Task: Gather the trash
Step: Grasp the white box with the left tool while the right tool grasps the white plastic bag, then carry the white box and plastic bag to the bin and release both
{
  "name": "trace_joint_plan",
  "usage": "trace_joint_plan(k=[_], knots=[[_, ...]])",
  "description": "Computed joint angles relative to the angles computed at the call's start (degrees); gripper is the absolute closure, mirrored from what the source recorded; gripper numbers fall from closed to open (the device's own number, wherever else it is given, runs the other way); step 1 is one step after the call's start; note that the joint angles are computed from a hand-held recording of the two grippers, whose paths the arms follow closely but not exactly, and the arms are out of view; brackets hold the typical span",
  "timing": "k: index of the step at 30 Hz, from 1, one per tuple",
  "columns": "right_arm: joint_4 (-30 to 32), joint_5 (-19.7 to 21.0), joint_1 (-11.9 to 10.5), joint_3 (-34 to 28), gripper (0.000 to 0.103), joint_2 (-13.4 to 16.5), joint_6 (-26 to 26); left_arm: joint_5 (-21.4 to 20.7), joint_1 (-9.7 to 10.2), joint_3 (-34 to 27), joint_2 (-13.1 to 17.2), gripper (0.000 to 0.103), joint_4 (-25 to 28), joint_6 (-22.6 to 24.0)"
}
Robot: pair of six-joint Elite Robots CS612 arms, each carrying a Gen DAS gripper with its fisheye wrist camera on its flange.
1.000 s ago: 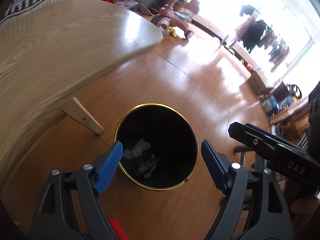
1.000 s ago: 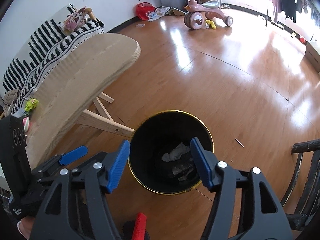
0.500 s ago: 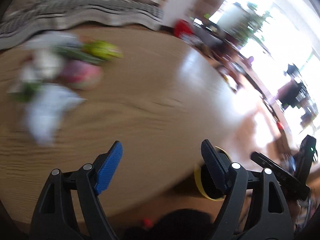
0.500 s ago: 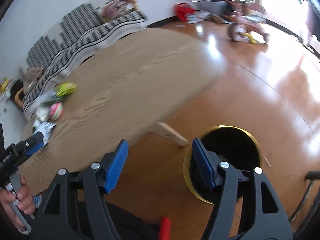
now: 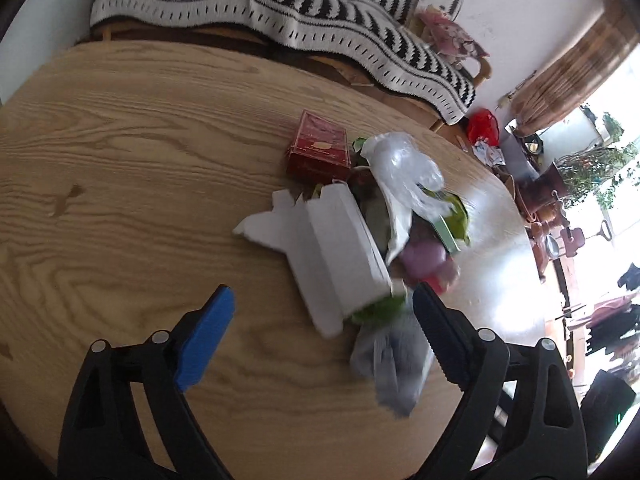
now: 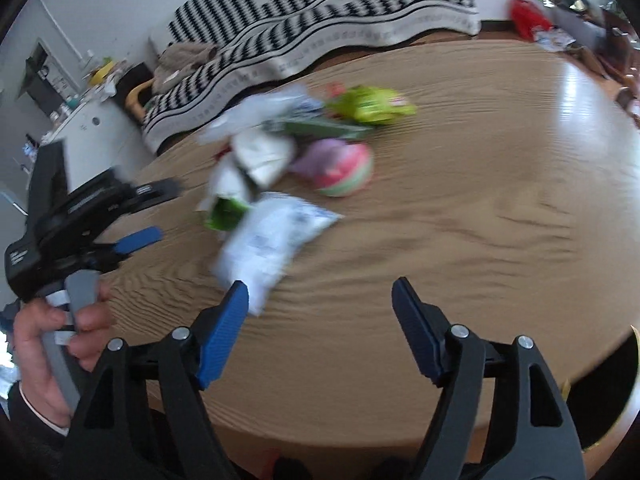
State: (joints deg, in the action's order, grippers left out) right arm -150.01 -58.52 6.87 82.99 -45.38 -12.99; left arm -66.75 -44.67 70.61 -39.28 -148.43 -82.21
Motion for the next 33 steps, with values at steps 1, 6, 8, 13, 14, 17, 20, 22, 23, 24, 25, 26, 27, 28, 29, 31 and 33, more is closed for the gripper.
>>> trace_joint_plan(k=[1, 6, 8, 13, 14, 17, 20, 22, 23, 24, 25, 26, 27, 28, 29, 31, 33], knots=[[1.2, 0.3, 0.6, -1.0, 0.031, 0.5, 0.2, -0.9, 0.35, -1.5, 0.9, 0.015, 1.1, 0.0], [5.6, 1.4, 2.2, -4.8, 0.031, 2.8, 1.0, -3.9, 1.60, -2.8, 2.6, 0.015, 2.4, -0.1], [6.9, 2.1, 2.5, -6.0, 0.031, 3.6, 2.3, -5.0, 2.14, -4.2, 3.7, 0.013, 3.6, -0.1], [9.4, 2.9, 3.0, -8.3, 0.044, 5.4, 4.0, -4.6, 2.44, -5.7, 5.0, 0.013, 4.6, 0.3], [10.5, 3.8, 3.0, -8.6, 0.055, 5.6, 3.7, -4.1, 2.34, -6.2, 5.2, 0.017, 5.6, 1.0], [9.7, 4.2, 2.8, -8.1, 0.066, 5.3, 2.4, -3.9, 2.01, -5.6, 5.1, 0.049, 3.5, 3.1], [7.6, 2.9, 2.3, -6.3, 0.077, 4.2, 0.7, -1.9, 1.29, -4.3, 3.9, 0.066, 4.1, 3.7], [5.7, 2.2, 1.8, -4.9, 0.078, 3.4, -0.4, -0.4, 0.70, -3.1, 3.0, 0.071, 4.1, 5.0], [4.9, 1.7, 1.5, -4.3, 0.078, 3.0, -0.8, 0.5, 0.36, -2.4, 2.5, 0.072, 3.8, 5.6], [4.1, 1.6, 1.1, -3.4, 0.078, 2.5, -1.0, 1.3, -0.05, -2.0, 2.1, 0.073, 4.0, 5.9], [3.7, 1.7, 0.8, -3.0, 0.079, 2.3, -1.2, 2.0, -0.45, -1.4, 1.6, 0.073, 4.3, 6.1], [3.2, 1.7, 0.4, -2.5, 0.079, 1.9, -1.3, 2.5, -0.78, -0.9, 1.2, 0.073, 4.4, 6.4], [2.3, 1.6, 0.0, -1.8, 0.079, 1.5, -1.5, 3.0, -1.11, -0.4, 0.8, 0.073, 4.3, 6.5], [1.6, 1.6, -0.4, -1.1, 0.079, 1.0, -1.6, 3.7, -1.53, 0.2, 0.3, 0.073, 4.3, 6.5], [0.7, 1.5, -0.7, -0.5, 0.079, 0.6, -1.6, 4.3, -1.86, 0.6, -0.1, 0.073, 4.3, 6.7], [-1.5, 1.1, -1.8, 1.1, 0.079, -0.4, -1.6, 5.7, -2.67, 1.6, -0.9, 0.073, 3.8, 7.4], [-3.5, 0.8, -2.7, 2.4, 0.079, -1.3, -1.4, 6.9, -3.32, 1.9, -1.4, 0.073, 4.4, 7.4]])
